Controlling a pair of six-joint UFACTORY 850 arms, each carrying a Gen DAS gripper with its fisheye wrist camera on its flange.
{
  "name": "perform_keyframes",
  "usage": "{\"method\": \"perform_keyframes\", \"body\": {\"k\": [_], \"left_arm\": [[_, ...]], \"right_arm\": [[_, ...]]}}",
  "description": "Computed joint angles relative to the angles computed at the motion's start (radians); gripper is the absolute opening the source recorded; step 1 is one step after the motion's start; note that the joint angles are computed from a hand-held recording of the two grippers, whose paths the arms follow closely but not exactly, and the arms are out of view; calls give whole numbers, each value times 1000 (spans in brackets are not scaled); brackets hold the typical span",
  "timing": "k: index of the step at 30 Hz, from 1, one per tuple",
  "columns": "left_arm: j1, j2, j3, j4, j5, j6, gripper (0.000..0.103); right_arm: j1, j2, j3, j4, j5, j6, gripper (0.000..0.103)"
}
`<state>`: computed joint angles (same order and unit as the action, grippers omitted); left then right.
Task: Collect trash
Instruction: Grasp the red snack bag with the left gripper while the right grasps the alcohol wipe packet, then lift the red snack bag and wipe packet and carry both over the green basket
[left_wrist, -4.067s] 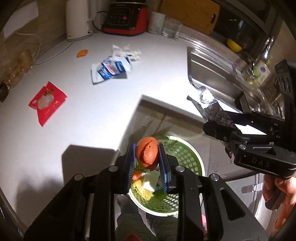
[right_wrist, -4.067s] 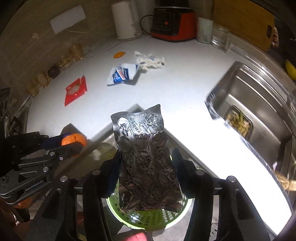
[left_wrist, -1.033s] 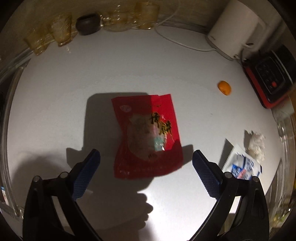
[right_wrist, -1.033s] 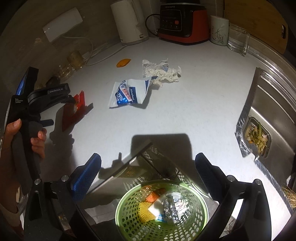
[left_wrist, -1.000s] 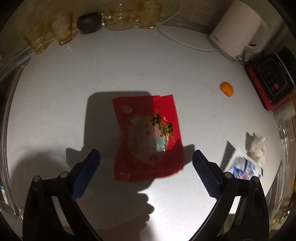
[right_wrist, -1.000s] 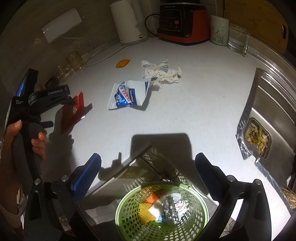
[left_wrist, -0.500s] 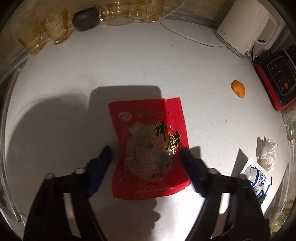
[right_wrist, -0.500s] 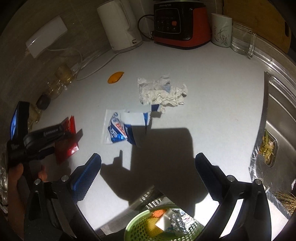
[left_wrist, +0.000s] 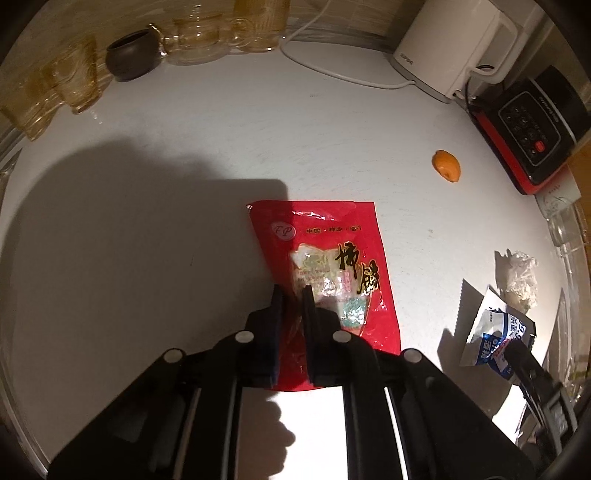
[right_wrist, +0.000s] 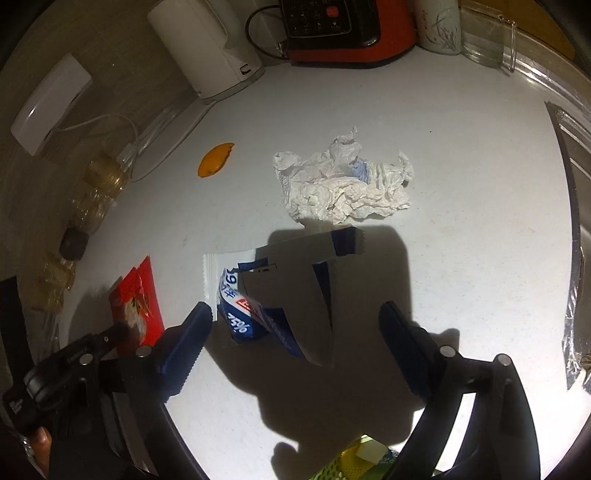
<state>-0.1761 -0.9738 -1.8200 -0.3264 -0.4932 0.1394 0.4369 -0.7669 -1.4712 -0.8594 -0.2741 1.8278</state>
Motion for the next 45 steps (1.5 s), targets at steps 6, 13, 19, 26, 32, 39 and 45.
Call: {"method": "perform_keyframes", "body": {"k": [6, 13, 19, 26, 32, 39, 45], "left_arm": [[20, 1, 10, -133, -11, 158, 8], [51, 10, 31, -335, -52, 345, 9], [44, 43, 64, -408, -16, 425, 47], [14, 39, 42, -285, 6, 296, 74], [-44, -7, -41, 11, 2, -9, 87], [-80, -63, -123, 298, -59, -269, 87], [-82, -71, -121, 402, -42, -366, 65]], "right_arm": [[3, -33, -52, 134, -23, -148, 69], [10, -45, -72, 160, -37, -183, 70], [10, -50, -76, 154, -28, -181, 70], [9, -49, -72, 149, -17, -184, 70], [11, -51, -72, 138, -13, -184, 70], [15, -57, -85, 150, -26, -205, 70], [26, -70, -112, 160, -90, -250, 54]]}}
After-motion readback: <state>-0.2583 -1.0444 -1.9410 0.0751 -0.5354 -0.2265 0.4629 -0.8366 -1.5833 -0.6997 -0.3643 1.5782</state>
